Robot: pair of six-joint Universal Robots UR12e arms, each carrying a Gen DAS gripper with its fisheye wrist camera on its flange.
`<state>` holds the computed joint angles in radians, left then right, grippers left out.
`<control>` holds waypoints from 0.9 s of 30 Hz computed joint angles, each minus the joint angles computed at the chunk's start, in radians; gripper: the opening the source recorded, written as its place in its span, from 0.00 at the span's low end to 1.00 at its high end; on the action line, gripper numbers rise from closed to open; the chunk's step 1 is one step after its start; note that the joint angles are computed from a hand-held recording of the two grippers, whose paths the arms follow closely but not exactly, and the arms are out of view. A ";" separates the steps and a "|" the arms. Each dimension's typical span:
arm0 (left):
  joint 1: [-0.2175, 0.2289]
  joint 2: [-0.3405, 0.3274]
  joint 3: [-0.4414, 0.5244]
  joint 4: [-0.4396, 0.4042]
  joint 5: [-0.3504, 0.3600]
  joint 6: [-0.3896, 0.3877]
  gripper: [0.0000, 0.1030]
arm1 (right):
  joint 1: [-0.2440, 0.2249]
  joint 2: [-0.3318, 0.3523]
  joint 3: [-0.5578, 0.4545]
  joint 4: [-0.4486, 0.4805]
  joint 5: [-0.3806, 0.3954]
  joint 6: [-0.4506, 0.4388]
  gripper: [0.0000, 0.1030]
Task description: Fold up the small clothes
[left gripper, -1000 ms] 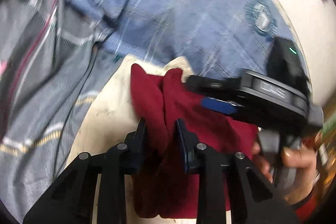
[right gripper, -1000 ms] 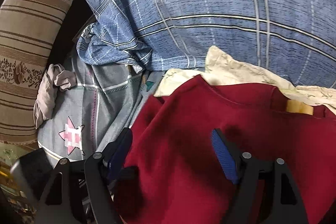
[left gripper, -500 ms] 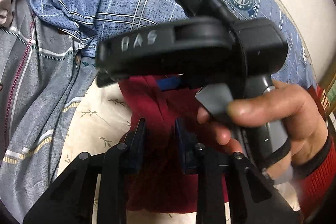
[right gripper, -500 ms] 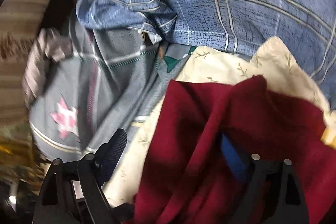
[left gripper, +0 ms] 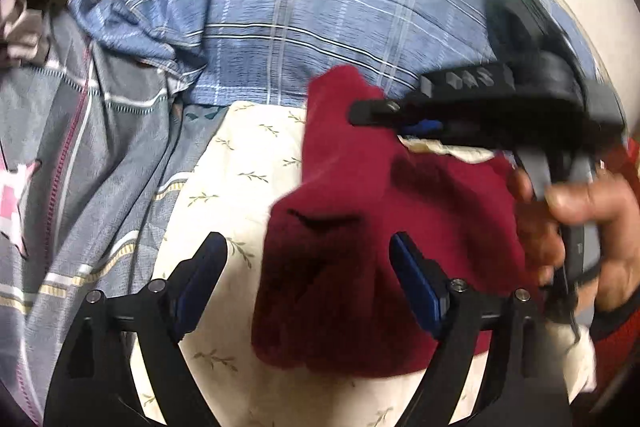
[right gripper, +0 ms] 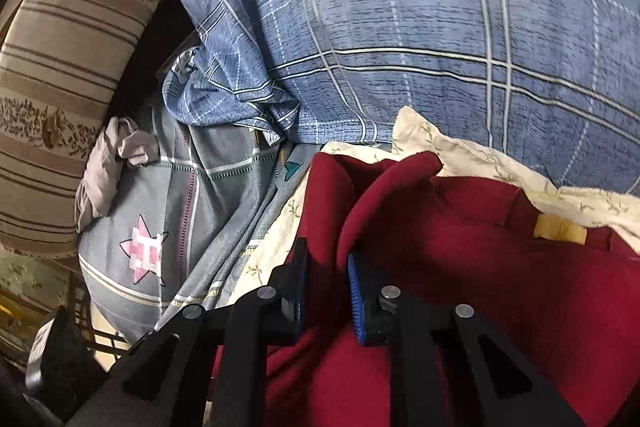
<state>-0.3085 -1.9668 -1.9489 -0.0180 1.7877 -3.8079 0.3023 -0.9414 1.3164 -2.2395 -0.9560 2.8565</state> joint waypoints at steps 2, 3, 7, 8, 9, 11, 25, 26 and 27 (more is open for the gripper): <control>0.002 -0.001 0.003 0.002 0.000 -0.008 0.81 | -0.003 0.002 0.000 -0.001 0.005 0.005 0.17; 0.000 -0.002 0.007 -0.010 0.009 -0.001 0.81 | -0.003 0.001 0.001 -0.001 0.006 0.004 0.17; 0.000 -0.005 0.016 -0.033 0.006 0.020 0.75 | -0.003 0.000 0.002 -0.001 0.008 0.002 0.17; -0.001 -0.004 0.015 -0.032 0.001 0.021 0.73 | -0.002 0.001 0.000 0.001 0.007 0.000 0.17; -0.001 -0.005 0.015 -0.032 -0.004 0.023 0.68 | -0.002 0.001 0.002 0.001 0.007 0.000 0.17; 0.000 -0.004 0.015 -0.029 -0.018 0.030 0.56 | -0.001 0.001 0.001 0.007 0.004 -0.004 0.17; 0.003 -0.001 0.027 -0.053 -0.052 0.043 0.27 | 0.049 0.066 -0.120 0.145 -0.100 0.019 0.70; 0.004 -0.003 0.027 -0.050 -0.056 0.042 0.27 | 0.056 0.074 -0.136 0.167 -0.111 0.009 0.70; 0.005 -0.003 0.027 -0.048 -0.058 0.042 0.27 | 0.063 0.081 -0.148 0.182 -0.126 -0.001 0.71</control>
